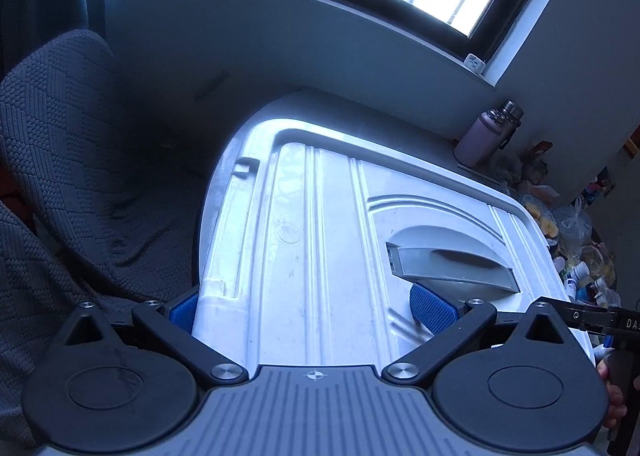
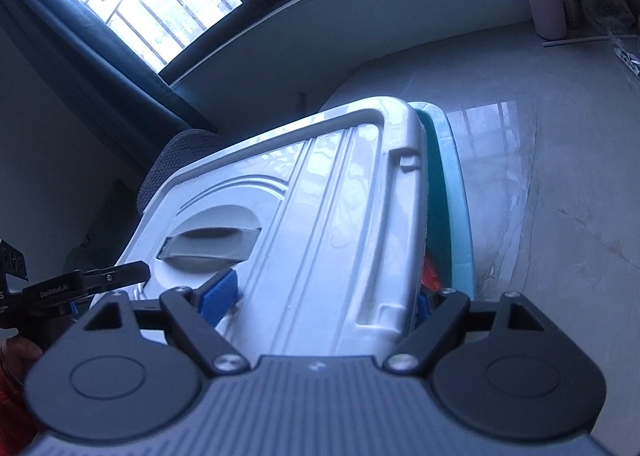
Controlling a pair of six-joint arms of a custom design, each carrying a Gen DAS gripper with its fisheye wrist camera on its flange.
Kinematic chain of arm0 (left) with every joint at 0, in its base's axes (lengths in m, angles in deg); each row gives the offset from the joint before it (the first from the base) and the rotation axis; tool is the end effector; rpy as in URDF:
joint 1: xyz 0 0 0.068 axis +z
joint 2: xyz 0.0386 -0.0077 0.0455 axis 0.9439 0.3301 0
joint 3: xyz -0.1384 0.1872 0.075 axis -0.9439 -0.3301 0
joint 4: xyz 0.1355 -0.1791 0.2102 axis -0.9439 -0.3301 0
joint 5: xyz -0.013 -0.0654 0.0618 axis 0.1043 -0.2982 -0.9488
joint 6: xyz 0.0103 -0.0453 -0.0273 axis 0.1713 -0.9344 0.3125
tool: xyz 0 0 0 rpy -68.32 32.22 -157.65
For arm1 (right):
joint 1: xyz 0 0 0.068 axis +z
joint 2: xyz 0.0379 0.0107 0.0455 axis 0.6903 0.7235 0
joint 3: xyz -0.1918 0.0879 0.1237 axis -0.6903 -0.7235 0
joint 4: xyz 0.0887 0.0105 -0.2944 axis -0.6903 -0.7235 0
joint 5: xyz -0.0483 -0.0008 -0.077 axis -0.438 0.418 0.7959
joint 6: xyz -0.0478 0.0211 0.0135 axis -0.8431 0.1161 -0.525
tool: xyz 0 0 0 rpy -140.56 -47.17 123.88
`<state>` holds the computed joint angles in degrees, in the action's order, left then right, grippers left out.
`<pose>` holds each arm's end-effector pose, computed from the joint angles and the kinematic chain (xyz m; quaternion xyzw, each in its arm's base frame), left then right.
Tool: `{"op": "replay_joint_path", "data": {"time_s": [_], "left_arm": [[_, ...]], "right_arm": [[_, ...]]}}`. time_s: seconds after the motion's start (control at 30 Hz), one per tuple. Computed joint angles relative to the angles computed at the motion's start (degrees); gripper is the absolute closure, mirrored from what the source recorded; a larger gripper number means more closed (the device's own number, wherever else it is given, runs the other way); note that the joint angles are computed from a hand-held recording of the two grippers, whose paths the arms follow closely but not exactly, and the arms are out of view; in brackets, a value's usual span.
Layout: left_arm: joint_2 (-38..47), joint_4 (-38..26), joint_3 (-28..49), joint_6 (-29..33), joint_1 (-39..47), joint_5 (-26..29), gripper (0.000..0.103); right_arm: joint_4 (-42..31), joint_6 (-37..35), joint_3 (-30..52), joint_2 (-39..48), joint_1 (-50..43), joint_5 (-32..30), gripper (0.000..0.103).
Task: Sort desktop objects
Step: 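Lower the white lid onto the teal bin's rim with both grippers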
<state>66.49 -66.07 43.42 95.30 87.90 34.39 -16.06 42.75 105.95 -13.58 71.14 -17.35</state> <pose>0.3054 0.0691 0.3625 0.2155 0.8943 -0.2505 0.3019 0.1006 0.0437 0.3126 0.2401 0.8668 0.1982 0.3896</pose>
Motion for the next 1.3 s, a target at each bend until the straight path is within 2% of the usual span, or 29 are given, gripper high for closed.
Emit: {"op": "replay_joint_path", "data": {"time_s": [0.27,0.53,0.77,0.87,1.0,1.17,1.3], "left_arm": [[1.4,5.8,-0.3,-7.1,-5.8,-2.5,0.0],[1.5,10.1,-2.4,-12.1,-8.4,-4.7,0.0],[4.3,8.3,-0.4,-14.2,-8.7,-5.7,0.0],[3.9,10.6,-0.9,-15.6,-7.9,-6.4,0.0],[4.5,10.3,-0.1,-15.5,-8.2,-6.7,0.0],[4.0,10.9,-0.5,-15.5,-9.7,-8.2,0.0],[5.2,9.4,1.1,-15.2,-9.4,-7.7,0.0]], "right_arm": [[3.9,-11.4,-0.8,2.7,-19.0,-15.4,0.019],[6.2,-18.0,-1.5,6.3,-27.7,-23.4,0.019],[5.7,-20.9,0.6,9.5,-27.6,-23.0,0.017],[5.2,-20.3,2.2,10.5,-26.3,-21.1,0.013],[4.4,-20.7,4.4,12.3,-27.0,-21.0,0.012],[0.1,-21.3,8.6,14.4,-23.0,-12.4,0.008],[-0.3,-22.0,10.0,14.6,-24.5,-11.4,0.008]]}}
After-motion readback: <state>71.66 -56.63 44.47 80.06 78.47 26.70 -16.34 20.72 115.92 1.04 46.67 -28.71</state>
